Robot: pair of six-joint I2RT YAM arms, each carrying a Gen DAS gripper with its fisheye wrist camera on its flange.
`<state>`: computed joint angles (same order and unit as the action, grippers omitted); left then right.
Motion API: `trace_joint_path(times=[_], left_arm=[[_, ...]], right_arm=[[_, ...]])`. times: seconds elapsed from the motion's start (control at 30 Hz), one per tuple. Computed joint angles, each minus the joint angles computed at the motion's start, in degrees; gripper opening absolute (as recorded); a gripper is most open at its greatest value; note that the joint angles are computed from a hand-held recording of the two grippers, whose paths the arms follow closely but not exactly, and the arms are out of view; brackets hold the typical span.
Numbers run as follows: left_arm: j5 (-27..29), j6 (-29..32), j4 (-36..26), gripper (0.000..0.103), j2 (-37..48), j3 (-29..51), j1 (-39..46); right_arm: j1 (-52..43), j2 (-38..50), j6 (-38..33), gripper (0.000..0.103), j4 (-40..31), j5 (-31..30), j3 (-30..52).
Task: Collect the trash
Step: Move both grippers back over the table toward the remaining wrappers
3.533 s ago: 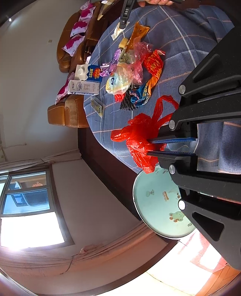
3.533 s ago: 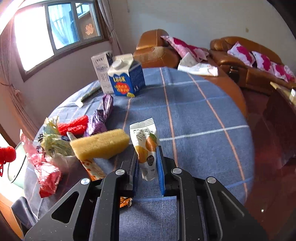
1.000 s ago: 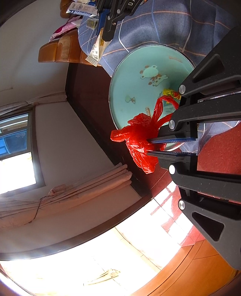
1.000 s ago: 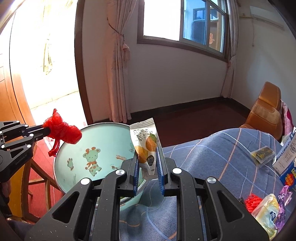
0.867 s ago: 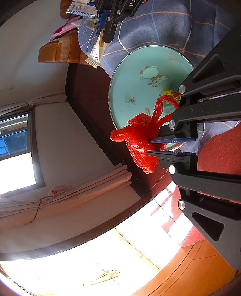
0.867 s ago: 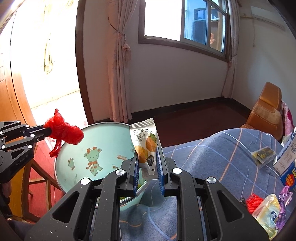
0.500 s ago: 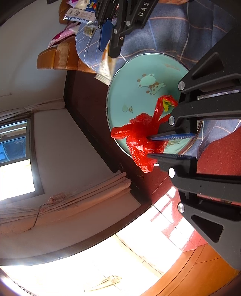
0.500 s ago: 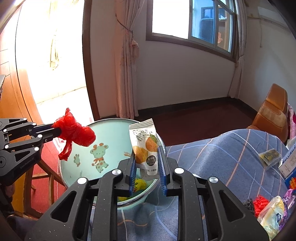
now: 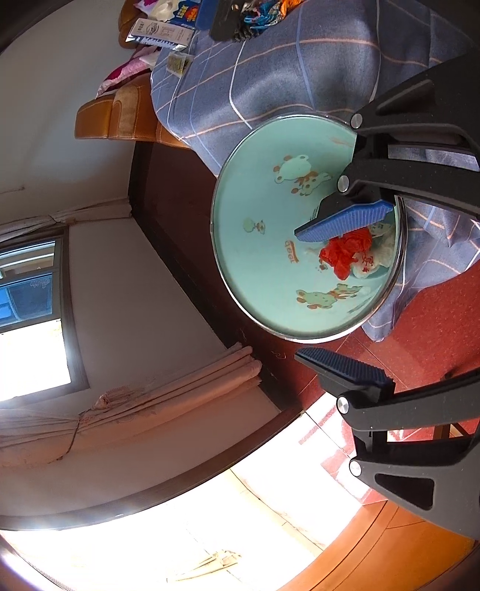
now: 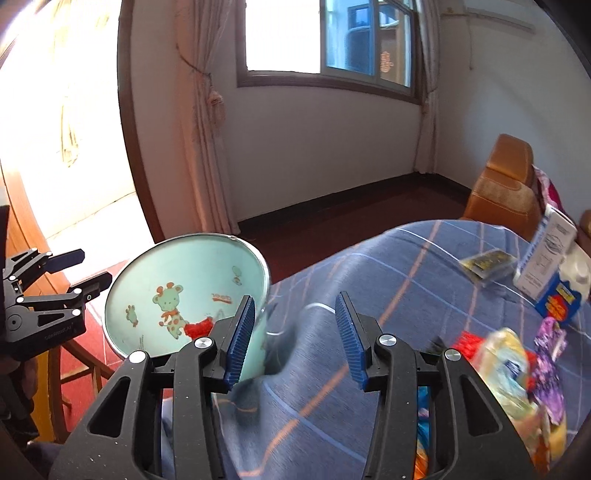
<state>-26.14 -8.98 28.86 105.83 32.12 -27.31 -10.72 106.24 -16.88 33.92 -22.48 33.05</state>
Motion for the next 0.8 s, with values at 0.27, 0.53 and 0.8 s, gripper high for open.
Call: trace_joint_path(times=[0.27,0.53,0.8], left_arm=[[-0.56,-2.27,-2.4,0.059,3.89,3.64,-9.8],[-2.94,-2.95,-7.32,0.061,6.64,10.23,-20.87],[-4.64,-3.95,-11.91,0.068,9.03,17.24,-28.03]], right_arm=[[-29.51,-8.37,-5.69,0.057,-2.44,-11.89,-8.61],[-46.09,-0.1,-11.56,0.057,-5.3,-15.75,-4.8],[-51.81,3.96,-13.02,0.061,-4.55,-18.25,-3.66]])
